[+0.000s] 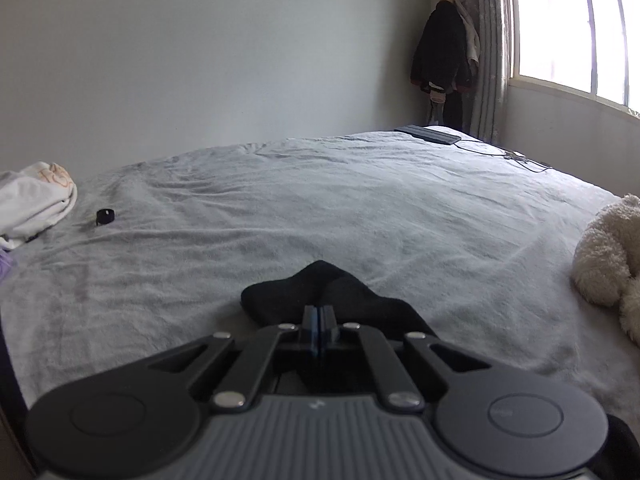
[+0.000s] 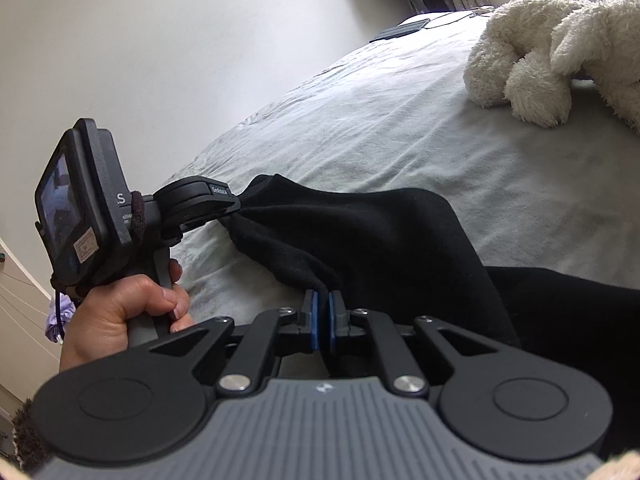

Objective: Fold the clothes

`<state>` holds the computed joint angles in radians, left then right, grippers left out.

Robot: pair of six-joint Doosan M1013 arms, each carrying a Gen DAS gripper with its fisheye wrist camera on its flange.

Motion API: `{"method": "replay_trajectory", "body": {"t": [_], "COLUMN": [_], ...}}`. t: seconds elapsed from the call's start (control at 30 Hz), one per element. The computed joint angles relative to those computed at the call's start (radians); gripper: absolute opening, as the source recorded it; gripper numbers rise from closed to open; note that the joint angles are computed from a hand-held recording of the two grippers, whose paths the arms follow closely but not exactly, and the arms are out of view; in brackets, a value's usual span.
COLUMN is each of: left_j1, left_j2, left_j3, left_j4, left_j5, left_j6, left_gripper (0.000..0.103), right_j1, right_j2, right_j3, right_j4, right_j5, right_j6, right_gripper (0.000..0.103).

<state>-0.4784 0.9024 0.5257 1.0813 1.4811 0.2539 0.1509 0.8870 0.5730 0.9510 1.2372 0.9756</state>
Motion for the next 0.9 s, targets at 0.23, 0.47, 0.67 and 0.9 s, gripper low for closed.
{"method": "replay_trajectory", "body": {"t": [0.23,0.47,0.67,0.9], "left_j1": [0.016,0.000,-0.002,0.011], "left_j2": [-0.012,0.020,-0.047,-0.070], "left_j3": [0.015,-0.047,0.048,0.096], "left_j4": [-0.053,0.006,-0.046,-0.102], "left_j5": [0.020,0.061,-0.112,-0.179], "left_j6": [0.010,0.104,0.098,0.066], "left_gripper": [0.002,0.009,0.026,0.031], "right_j1": [0.004,0.002,-0.009,-0.020], "right_j2": [0.035,0.056,0.043,-0.085], "right_j3": [-0.069,-0.113,-0.108,0.060], "right_j4": [0.017,0.030,0.037,-0.176], "right_j5": [0.123,0.185,0.147,-0.191], "right_j6": [0.008,0.007,0.019,-0.103], "right_gripper": [0.007,0.016,0.017,0.042]}}
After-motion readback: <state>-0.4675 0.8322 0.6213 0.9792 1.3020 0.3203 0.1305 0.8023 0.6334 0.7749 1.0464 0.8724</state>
